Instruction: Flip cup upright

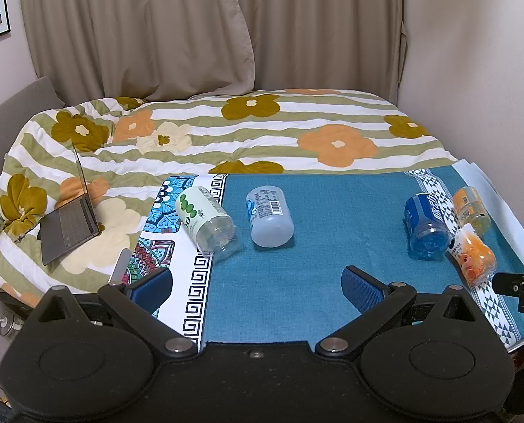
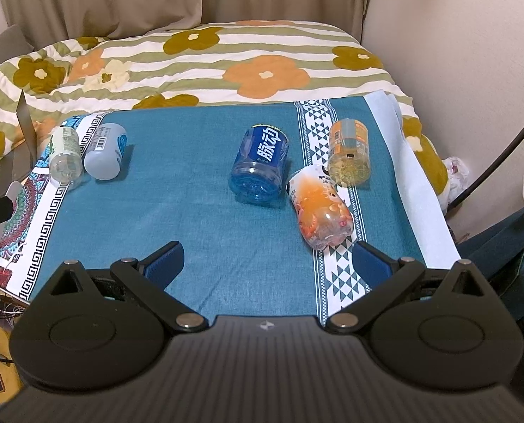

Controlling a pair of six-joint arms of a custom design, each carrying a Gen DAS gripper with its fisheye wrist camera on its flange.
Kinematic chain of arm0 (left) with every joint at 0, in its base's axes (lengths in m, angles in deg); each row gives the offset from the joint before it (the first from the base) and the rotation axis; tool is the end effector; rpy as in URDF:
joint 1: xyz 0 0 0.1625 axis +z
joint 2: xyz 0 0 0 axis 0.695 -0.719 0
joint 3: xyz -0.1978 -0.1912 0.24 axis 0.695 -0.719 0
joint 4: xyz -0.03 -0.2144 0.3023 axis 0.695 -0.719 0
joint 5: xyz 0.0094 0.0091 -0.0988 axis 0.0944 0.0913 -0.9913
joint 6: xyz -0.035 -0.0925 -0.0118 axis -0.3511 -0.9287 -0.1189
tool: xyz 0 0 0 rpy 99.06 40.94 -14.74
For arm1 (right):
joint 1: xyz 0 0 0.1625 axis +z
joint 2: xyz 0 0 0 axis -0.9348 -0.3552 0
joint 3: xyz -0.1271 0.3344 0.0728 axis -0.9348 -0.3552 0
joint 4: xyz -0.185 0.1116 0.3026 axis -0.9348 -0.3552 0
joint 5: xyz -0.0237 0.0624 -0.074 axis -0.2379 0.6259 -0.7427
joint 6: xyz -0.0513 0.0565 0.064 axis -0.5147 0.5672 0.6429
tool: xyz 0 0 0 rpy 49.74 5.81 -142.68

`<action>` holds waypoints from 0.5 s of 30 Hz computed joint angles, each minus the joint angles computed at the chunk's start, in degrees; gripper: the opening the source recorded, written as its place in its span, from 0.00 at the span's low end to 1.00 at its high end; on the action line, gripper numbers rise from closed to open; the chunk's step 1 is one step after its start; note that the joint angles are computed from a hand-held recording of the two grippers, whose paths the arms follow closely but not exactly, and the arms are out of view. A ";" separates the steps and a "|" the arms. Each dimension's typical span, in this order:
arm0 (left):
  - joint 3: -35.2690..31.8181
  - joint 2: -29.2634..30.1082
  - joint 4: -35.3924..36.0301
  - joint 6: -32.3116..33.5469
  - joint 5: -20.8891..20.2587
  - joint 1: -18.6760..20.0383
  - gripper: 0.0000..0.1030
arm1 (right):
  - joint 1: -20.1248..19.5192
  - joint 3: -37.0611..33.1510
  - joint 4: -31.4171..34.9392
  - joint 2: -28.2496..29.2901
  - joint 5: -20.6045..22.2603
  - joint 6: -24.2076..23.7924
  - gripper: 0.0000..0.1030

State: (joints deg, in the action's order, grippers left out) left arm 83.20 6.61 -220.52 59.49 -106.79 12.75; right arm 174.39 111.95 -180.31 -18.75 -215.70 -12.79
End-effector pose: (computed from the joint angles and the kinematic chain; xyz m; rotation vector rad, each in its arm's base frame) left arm -0.2228 -0.7189 0.1985 0.6522 2.1980 -0.8290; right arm 0.2427 -0.6843 0.1751 0.0341 -2.1869 0.8459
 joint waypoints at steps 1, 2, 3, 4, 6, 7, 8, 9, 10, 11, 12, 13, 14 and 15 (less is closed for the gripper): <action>-0.03 0.01 0.02 0.00 0.02 0.00 1.00 | 0.01 -0.03 -0.04 0.03 -0.03 -0.08 1.00; -0.05 0.01 0.03 0.00 0.02 0.00 1.00 | 0.01 -0.05 0.02 0.02 -0.06 0.00 1.00; -0.06 0.01 0.05 -0.01 0.01 0.00 1.00 | 0.01 -0.01 0.05 -0.02 -0.03 0.06 1.00; -0.08 0.00 0.06 0.01 -0.02 0.01 1.00 | 0.01 -0.01 0.05 -0.02 -0.03 0.06 1.00; -0.11 0.00 0.14 -0.02 -0.02 0.01 1.00 | 0.02 -0.02 0.10 -0.02 -0.05 0.03 1.00; -0.12 0.00 0.16 0.00 0.00 0.01 1.00 | 0.04 0.01 0.03 -0.03 -0.07 0.00 1.00; -0.14 -0.01 0.17 0.01 -0.02 0.02 1.00 | 0.02 0.02 0.00 -0.04 -0.05 -0.05 1.00; -0.14 -0.01 0.17 0.01 -0.02 0.02 1.00 | 0.03 0.00 0.00 -0.02 -0.05 -0.03 1.00; -0.14 -0.01 0.17 0.01 -0.02 0.02 1.00 | 0.03 0.08 -0.10 -0.05 -0.02 -0.06 1.00; -0.17 0.00 0.16 0.04 -0.04 0.02 1.00 | 0.07 0.49 -0.44 -0.26 -0.01 -0.14 1.00; -0.20 0.01 0.21 0.01 -0.04 0.03 1.00 | 0.09 0.47 -0.44 -0.24 -0.07 -0.12 1.00; -0.16 -0.02 0.20 0.02 -0.06 0.03 1.00 | 0.08 0.46 -0.42 -0.24 -0.05 -0.12 1.00; -0.16 -0.02 0.20 0.02 -0.06 0.03 1.00 | 0.08 0.46 -0.34 -0.26 -0.02 -0.08 1.00; -0.19 -0.03 0.28 0.02 -0.09 0.03 1.00 | 0.09 0.44 -0.35 -0.24 -0.01 -0.06 1.00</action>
State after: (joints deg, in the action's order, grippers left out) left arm 83.02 6.58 -220.24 59.51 -106.88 12.78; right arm 174.48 112.39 -180.66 -18.99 -215.71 -12.85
